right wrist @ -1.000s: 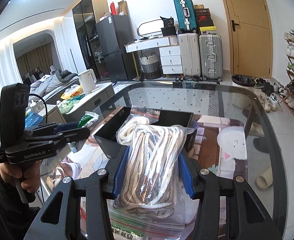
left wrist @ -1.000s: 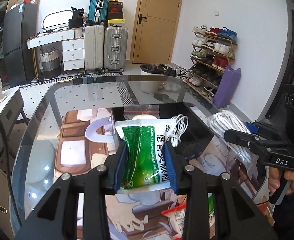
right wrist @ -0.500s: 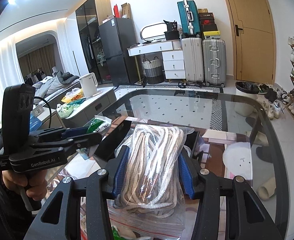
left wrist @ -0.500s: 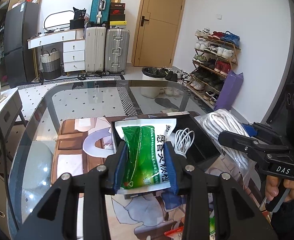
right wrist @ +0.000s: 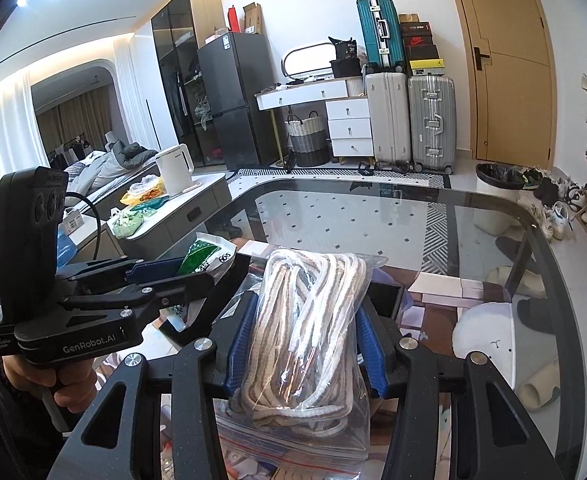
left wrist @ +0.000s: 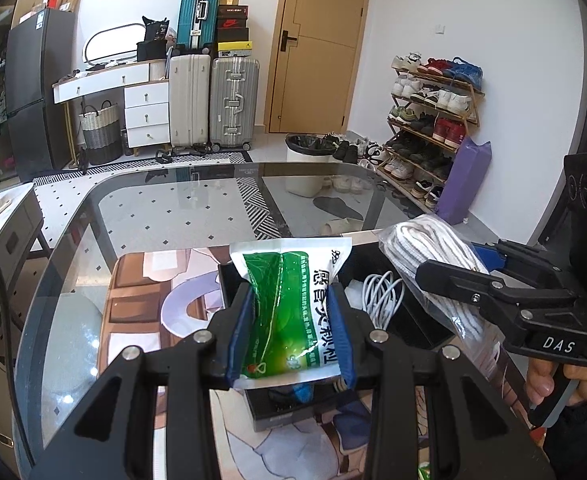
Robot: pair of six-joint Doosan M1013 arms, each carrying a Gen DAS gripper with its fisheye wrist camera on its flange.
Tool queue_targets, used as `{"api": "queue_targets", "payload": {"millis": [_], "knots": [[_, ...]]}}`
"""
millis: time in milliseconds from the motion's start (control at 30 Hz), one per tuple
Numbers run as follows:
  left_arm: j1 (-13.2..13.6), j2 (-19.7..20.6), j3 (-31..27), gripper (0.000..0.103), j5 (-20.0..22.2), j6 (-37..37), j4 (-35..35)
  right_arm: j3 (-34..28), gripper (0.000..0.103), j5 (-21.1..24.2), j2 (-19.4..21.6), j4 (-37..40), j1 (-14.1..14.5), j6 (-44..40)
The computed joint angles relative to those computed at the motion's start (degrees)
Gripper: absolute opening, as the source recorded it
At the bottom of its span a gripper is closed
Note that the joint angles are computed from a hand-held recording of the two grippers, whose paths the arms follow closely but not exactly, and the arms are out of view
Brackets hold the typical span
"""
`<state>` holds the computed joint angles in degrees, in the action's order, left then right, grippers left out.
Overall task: Organize soft objects
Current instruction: 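Lift and carry the rope bag and green packet over the black box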
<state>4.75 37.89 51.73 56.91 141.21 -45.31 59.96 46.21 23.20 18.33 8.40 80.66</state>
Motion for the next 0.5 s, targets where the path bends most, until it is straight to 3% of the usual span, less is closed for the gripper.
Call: {"api": "queue_targets", "payload": {"millis": [500], "knots": [[-1.5,1.9,-2.5,0.036,0.5,-1.7,3.3,-5.4,0.048,3.6,4.5,-2.6,0.1,0.4]]}}
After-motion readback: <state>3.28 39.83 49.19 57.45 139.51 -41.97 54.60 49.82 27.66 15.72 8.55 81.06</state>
